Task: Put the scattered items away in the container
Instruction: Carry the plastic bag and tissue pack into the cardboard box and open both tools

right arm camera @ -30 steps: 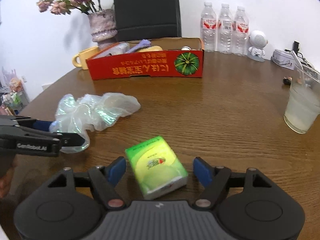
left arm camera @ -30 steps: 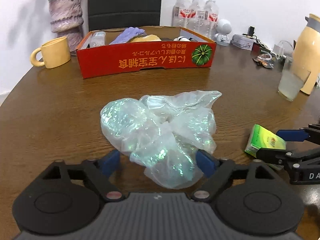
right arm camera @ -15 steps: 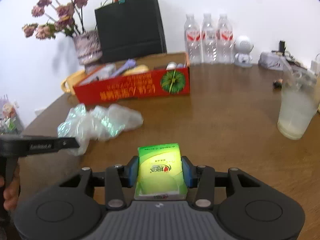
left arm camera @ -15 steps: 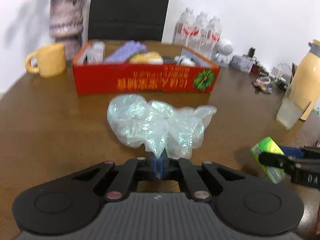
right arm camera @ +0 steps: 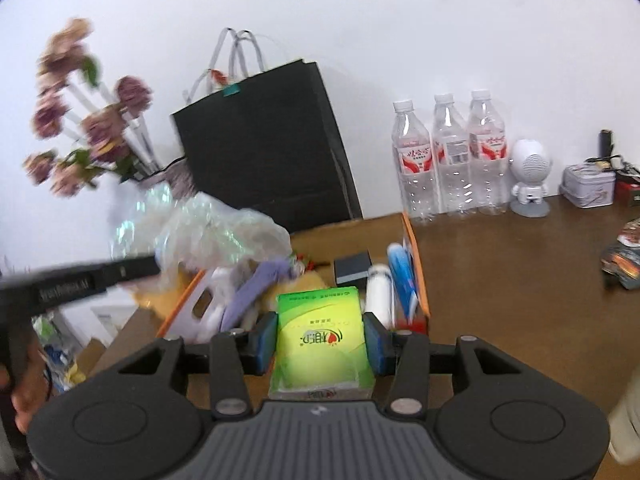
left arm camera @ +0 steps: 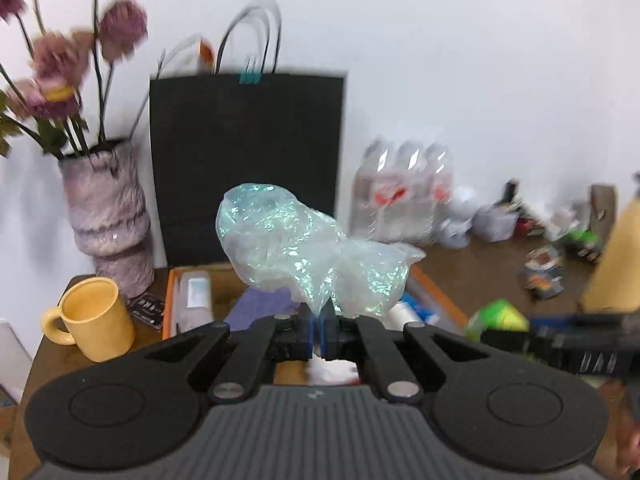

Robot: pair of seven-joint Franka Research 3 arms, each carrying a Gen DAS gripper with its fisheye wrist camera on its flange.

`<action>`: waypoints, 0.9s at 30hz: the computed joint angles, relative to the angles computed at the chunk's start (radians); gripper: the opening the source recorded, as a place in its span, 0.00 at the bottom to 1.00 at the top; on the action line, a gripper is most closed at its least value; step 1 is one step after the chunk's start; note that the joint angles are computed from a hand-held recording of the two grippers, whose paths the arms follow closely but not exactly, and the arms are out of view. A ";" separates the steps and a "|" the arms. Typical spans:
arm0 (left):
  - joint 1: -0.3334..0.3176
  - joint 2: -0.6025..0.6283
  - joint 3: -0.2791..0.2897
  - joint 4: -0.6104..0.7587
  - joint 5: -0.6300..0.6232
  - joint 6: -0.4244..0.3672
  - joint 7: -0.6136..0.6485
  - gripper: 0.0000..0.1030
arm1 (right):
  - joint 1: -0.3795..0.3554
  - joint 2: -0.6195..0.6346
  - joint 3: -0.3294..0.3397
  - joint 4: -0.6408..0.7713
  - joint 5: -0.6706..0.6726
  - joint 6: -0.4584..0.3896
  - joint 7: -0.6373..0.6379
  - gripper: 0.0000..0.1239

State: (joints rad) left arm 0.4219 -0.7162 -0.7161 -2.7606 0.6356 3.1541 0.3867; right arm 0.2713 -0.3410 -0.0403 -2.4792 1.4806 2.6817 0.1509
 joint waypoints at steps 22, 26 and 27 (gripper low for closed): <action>-0.070 0.394 0.229 0.050 0.144 -0.034 0.002 0.49 | -0.018 0.389 0.104 0.281 -0.744 0.072 0.700 0.43; -0.098 0.367 0.240 0.051 0.188 -0.116 -0.037 0.47 | -0.012 0.362 0.102 0.241 -0.927 0.090 0.800 0.34; -0.119 0.362 0.259 0.044 0.192 -0.117 -0.038 0.45 | -0.012 0.352 0.102 0.232 -0.953 0.081 0.820 0.34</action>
